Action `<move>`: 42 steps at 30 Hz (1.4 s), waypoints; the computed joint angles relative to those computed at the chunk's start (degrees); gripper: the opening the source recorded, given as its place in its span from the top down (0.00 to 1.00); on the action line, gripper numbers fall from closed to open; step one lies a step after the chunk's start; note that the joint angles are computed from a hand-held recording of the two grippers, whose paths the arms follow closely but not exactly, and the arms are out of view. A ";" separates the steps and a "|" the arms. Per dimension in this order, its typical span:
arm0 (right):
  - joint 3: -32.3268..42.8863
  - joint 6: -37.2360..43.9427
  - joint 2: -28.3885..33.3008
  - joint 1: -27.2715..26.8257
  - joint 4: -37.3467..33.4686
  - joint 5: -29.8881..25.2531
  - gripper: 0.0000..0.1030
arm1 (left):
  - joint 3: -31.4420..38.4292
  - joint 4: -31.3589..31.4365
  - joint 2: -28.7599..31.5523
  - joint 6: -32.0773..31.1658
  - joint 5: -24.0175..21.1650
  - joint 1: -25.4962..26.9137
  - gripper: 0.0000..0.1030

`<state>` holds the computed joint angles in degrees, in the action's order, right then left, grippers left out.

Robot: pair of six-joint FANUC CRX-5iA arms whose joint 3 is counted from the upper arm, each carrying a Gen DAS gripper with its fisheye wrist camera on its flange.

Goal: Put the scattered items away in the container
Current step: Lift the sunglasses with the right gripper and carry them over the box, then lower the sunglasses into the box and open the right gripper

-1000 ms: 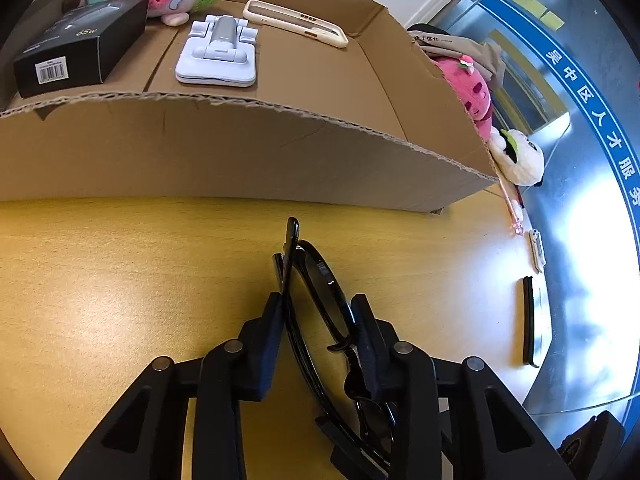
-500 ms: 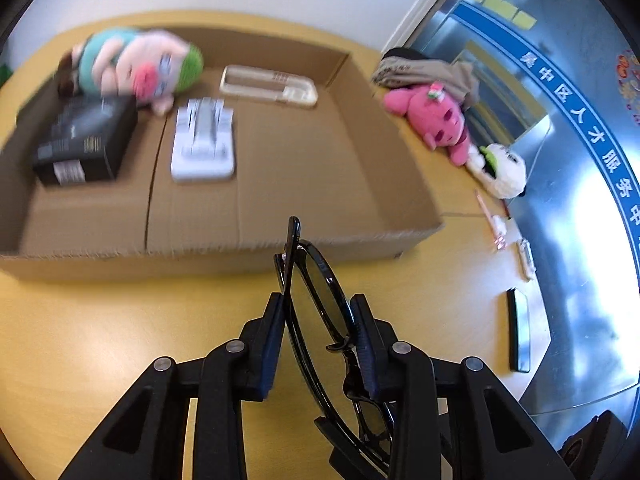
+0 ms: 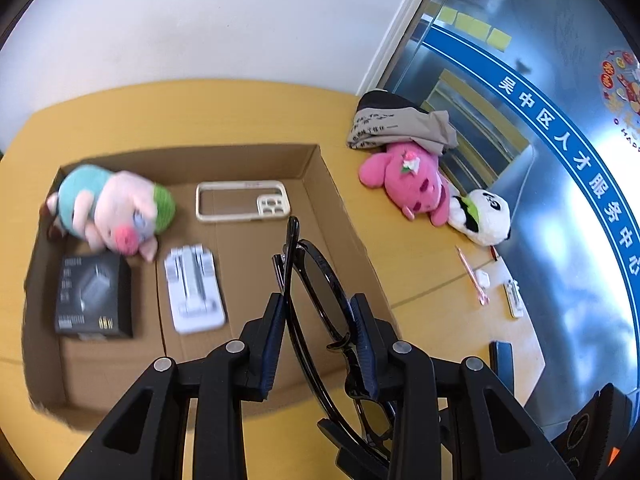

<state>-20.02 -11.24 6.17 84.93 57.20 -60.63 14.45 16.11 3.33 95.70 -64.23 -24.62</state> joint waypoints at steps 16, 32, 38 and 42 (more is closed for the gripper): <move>3.58 8.84 3.90 -13.53 -8.16 11.35 0.77 | 16.51 3.71 18.80 -4.53 -7.03 3.63 0.66; 13.44 25.04 12.60 -19.34 -30.16 13.81 0.76 | 19.32 7.04 30.06 -5.61 -10.39 5.21 0.66; 15.64 28.31 13.44 -19.22 -34.45 11.41 0.73 | 18.23 6.87 29.83 -5.43 -9.70 5.00 0.64; 12.10 22.34 11.47 -18.24 -30.51 13.12 0.50 | 14.77 5.93 26.91 -4.92 -6.16 5.40 0.52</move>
